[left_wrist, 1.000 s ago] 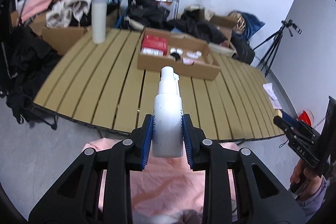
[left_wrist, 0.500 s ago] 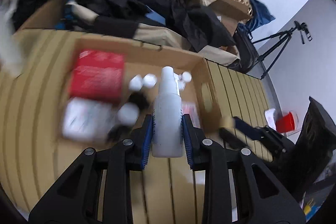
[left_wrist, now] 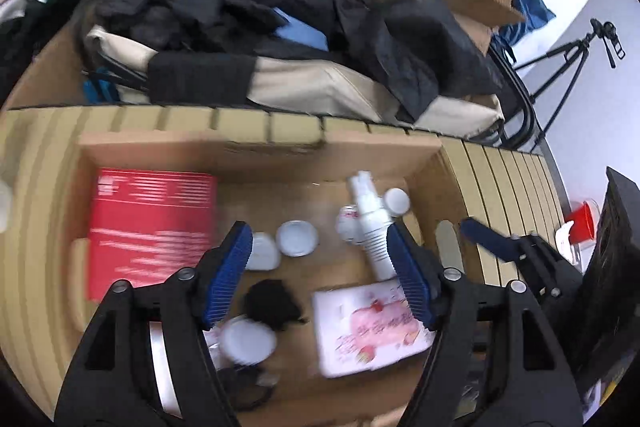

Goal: Organize objects

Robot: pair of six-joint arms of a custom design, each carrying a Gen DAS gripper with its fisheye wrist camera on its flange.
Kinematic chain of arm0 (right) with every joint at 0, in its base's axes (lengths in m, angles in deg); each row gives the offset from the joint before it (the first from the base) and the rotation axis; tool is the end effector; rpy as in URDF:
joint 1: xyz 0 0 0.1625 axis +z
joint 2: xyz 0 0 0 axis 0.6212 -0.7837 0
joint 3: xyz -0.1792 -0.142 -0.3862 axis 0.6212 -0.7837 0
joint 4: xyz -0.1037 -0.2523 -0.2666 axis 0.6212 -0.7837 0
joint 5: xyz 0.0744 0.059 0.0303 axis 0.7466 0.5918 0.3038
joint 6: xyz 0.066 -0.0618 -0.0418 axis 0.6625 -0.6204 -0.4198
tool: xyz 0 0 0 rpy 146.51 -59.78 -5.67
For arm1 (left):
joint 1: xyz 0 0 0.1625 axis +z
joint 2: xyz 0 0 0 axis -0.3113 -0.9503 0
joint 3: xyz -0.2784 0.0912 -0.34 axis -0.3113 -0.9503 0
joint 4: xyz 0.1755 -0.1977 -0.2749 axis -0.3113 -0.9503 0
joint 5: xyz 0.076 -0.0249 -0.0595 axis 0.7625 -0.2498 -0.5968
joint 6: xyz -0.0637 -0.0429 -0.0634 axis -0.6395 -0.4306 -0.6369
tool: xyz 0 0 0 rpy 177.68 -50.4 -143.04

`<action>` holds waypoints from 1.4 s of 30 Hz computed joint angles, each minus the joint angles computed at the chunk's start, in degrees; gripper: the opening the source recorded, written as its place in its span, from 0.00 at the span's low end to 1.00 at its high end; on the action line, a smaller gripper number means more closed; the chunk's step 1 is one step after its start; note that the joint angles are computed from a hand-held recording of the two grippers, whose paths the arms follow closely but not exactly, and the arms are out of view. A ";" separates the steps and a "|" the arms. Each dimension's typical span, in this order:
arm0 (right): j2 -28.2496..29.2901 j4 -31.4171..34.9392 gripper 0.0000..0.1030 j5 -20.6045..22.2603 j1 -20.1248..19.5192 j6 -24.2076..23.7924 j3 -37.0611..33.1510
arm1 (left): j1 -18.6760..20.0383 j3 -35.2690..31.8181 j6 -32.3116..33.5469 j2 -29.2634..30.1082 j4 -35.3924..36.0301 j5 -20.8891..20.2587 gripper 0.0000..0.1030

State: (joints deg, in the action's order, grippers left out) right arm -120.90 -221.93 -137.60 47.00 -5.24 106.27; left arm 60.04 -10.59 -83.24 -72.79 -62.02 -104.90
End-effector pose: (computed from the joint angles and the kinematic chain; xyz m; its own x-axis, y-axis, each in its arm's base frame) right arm 0.0446 -0.6530 0.3495 -0.7114 -0.3021 0.6345 -0.5698 0.7765 -0.2691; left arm -0.4365 -0.6524 0.0080 -0.8702 0.0967 -0.4832 0.3052 0.8756 -0.3744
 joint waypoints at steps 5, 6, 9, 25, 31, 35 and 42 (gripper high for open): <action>-4.72 2.03 0.78 -2.04 2.62 2.48 0.67 | -4.17 7.28 -3.31 -7.51 4.08 8.83 0.84; -6.43 3.83 0.78 -2.32 3.37 3.50 0.59 | -5.38 8.41 -4.80 -9.34 7.72 11.01 0.86; -11.05 7.48 0.78 -2.34 5.43 4.85 0.79 | -8.20 9.96 -12.52 -14.31 20.54 13.69 0.93; -33.74 15.29 0.78 -5.14 19.10 7.34 13.80 | -27.72 24.14 -40.50 -33.96 46.88 13.43 1.00; -43.29 15.88 0.78 -4.15 21.68 7.13 22.16 | -36.81 28.74 -50.73 -37.53 53.47 14.52 1.00; -51.34 16.07 0.78 -3.94 23.58 5.97 28.82 | -43.40 31.77 -54.62 -38.03 58.26 15.45 1.00; -61.98 17.98 0.79 -10.00 30.38 6.02 36.29 | -53.58 37.11 -67.76 -37.31 61.31 12.20 1.00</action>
State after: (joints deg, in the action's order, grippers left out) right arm -182.88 -203.95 -147.59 77.38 0.78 142.56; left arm 6.45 26.53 -151.00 -110.10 -0.71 -92.70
